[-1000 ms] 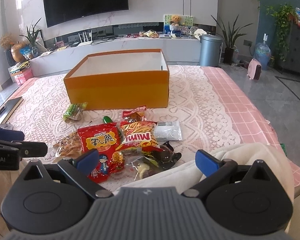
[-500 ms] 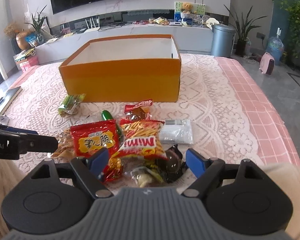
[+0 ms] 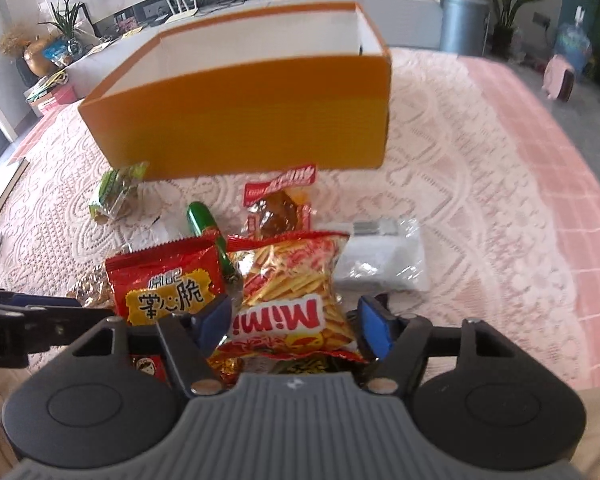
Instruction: Organize snacks
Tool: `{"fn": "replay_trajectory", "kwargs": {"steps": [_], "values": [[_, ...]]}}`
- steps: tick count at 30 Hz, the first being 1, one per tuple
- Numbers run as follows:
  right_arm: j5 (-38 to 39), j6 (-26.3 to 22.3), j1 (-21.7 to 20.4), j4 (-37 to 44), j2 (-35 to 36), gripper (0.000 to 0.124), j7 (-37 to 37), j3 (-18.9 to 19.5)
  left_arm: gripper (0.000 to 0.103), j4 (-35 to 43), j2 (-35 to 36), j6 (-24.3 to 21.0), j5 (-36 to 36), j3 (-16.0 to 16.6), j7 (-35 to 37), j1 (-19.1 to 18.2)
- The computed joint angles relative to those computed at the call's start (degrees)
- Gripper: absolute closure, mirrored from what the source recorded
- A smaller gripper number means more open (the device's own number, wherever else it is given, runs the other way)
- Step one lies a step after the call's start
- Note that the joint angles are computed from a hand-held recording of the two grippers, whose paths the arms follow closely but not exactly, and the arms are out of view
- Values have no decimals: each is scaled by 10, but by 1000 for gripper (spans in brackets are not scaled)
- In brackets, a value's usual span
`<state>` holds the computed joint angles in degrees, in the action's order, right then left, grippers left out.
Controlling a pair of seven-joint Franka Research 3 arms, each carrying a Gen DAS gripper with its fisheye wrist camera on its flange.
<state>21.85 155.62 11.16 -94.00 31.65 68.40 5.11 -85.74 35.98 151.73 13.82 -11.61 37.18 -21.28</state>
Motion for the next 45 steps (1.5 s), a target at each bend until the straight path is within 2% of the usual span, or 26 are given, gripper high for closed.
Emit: {"fn": "replay_trajectory", "kwargs": {"steps": [8,12,16,20,24,29,31,34,38,42,45], "values": [[70,27,-37,-16,0,72,-67,43,29,19,25,2,-24,-13,21,10],[92,14,-40,-5,8,73,-74,43,29,39,46,-4,-46,-30,49,19],[113,-12,-46,17,23,73,-74,46,29,53,61,-4,-56,-26,50,14],[121,-5,-43,17,25,74,-81,44,36,48,64,12,-61,-20,37,9],[129,-1,-44,16,25,74,-92,47,53,32,51,29,-36,-2,25,-7],[139,4,-46,11,22,74,-97,48,68,-9,21,81,9,20,-2,-26],[140,9,-45,8,21,74,-98,47,74,-34,8,120,27,26,-10,-29],[142,15,-45,4,18,74,-99,47,74,-53,-4,160,47,28,-8,-32],[142,13,-44,4,18,74,-99,46,74,-26,12,135,47,25,-7,-33],[144,15,-45,5,20,74,-97,47,73,-13,25,132,40,23,-21,-32],[144,20,-45,3,19,75,-101,48,71,3,44,114,2,-22,14,3]]}}
